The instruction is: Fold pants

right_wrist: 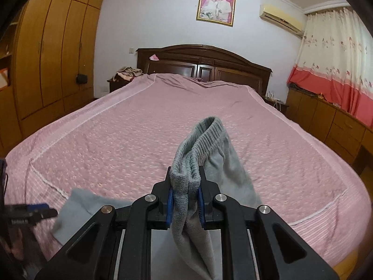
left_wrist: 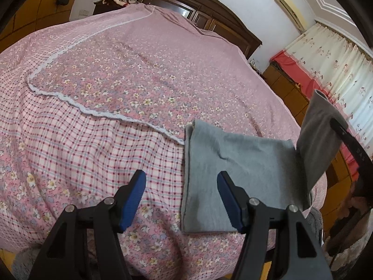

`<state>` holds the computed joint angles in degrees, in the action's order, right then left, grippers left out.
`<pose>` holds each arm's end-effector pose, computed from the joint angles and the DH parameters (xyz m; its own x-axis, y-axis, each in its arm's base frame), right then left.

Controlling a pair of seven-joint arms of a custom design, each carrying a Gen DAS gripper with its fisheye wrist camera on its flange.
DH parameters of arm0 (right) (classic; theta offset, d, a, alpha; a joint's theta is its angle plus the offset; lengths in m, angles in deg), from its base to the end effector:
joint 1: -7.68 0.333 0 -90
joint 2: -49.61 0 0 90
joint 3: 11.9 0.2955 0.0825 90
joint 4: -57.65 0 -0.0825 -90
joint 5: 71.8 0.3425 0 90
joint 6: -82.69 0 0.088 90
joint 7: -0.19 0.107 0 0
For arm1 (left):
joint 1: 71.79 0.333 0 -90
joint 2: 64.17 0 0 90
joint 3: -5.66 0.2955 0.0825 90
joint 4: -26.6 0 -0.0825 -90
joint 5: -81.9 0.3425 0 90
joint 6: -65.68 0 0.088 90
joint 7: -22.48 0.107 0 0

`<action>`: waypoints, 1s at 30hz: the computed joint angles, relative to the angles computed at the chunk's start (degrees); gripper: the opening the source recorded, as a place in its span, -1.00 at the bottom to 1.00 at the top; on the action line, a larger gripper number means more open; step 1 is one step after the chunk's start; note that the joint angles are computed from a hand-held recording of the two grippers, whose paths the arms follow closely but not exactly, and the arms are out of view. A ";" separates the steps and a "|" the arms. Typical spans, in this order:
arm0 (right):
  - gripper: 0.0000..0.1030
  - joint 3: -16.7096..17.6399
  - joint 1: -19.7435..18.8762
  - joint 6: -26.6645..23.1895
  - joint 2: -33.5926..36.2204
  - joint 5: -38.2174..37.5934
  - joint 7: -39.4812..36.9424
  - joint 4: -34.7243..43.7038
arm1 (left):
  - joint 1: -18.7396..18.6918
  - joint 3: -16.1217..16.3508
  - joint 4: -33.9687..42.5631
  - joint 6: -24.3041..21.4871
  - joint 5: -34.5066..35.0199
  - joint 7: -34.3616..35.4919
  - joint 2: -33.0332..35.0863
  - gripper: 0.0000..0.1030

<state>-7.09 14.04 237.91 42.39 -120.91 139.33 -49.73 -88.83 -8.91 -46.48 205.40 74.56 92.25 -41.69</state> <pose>0.5167 0.1321 0.6557 -0.1156 -0.9871 0.1104 -0.4385 -0.0490 -0.8974 0.5929 -0.3186 0.6144 -0.2161 -0.8688 0.4456 -0.8192 -0.0869 -0.5669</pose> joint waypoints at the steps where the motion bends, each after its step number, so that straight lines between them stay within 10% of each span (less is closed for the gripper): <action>1: -0.67 -0.05 0.10 1.54 0.52 -0.17 -0.20 -0.06 | 0.30 -0.08 -1.49 0.81 -0.44 0.17 -0.86 0.30; 12: -0.67 -0.24 1.37 9.71 2.57 3.72 -12.37 -1.72 | 2.24 -0.71 -10.03 7.10 -4.87 0.91 -5.72 0.30; 22: -0.67 2.88 9.75 2.62 7.81 -13.43 -10.49 0.02 | 4.83 -1.12 -15.08 10.14 -11.60 3.89 -9.73 0.30; 30: -0.66 0.83 16.78 -5.78 13.40 -8.82 -16.52 4.54 | 7.51 -1.10 -21.28 12.00 -22.70 11.44 -14.09 0.31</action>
<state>-6.26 30.82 232.13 55.79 -129.73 122.81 -45.19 -81.31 -10.01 -67.76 217.39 51.87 103.70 -55.78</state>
